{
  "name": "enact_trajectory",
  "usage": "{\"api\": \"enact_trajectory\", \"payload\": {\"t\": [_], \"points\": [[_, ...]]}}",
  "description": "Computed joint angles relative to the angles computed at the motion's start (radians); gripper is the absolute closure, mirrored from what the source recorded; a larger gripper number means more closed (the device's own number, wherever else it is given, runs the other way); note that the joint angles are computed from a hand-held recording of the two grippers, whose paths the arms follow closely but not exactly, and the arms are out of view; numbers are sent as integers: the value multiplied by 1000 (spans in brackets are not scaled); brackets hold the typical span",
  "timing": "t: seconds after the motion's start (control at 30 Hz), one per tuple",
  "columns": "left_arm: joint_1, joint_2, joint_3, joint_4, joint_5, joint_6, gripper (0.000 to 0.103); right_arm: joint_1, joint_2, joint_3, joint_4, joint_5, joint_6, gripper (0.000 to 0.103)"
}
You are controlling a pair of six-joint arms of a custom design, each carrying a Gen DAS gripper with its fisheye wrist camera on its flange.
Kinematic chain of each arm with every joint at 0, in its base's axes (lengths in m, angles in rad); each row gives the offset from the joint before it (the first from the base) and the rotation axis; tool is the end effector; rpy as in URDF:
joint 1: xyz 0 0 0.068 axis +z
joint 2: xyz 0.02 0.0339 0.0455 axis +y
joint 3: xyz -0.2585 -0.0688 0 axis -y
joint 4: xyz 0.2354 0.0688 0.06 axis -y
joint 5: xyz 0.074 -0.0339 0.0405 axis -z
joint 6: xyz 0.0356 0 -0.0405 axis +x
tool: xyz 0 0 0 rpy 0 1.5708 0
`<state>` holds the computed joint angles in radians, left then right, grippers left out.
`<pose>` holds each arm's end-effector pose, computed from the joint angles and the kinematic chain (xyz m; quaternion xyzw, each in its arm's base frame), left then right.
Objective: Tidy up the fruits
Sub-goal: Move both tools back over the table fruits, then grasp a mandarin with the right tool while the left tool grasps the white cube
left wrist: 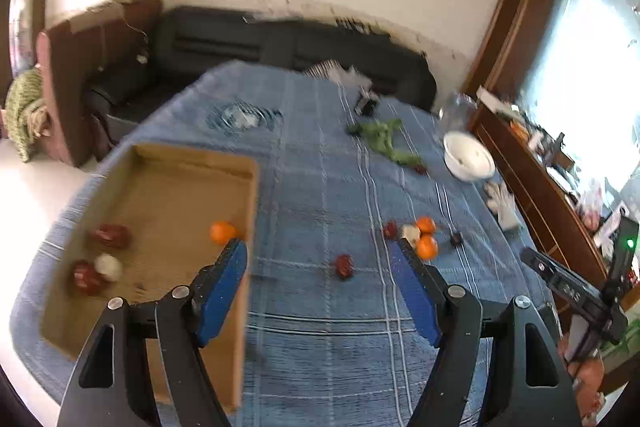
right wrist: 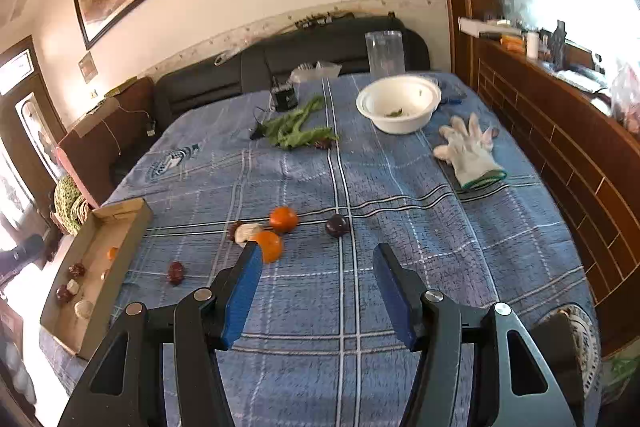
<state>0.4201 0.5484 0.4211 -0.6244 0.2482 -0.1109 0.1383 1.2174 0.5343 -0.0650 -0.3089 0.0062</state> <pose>0.1129 0.0409 0.2038 -0.1913 0.8913 -0.0513 0.4079 0.2264 0.0424 0.1806 -0.1212 0.8996 0.1692 0.3839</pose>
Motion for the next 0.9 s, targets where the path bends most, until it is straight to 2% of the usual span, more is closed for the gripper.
{"api": "enact_trajectory", "payload": {"t": [0.13, 0.3, 0.53, 0.57, 0.6, 0.73, 0.9], "points": [[-124, 185, -37, 171, -61, -81, 30, 47, 175, 40, 83, -8, -16, 41], [-176, 405, -57, 365, -92, -127, 30, 180, 402, 142, 173, 50, -12, 44], [-218, 571, -38, 474, -127, -108, 30, 277, 613, 250, 220, 122, -22, 45], [-226, 592, -31, 486, -132, -109, 30, 282, 628, 257, 226, 126, -18, 49], [-234, 615, -23, 498, -136, -108, 30, 283, 642, 265, 228, 124, -14, 66], [-297, 697, 3, 555, -152, -117, 30, 245, 631, 238, 252, 70, 20, 67], [-444, 846, 70, 625, -195, -136, 30, 114, 555, 151, 261, -30, 56, 67]]}}
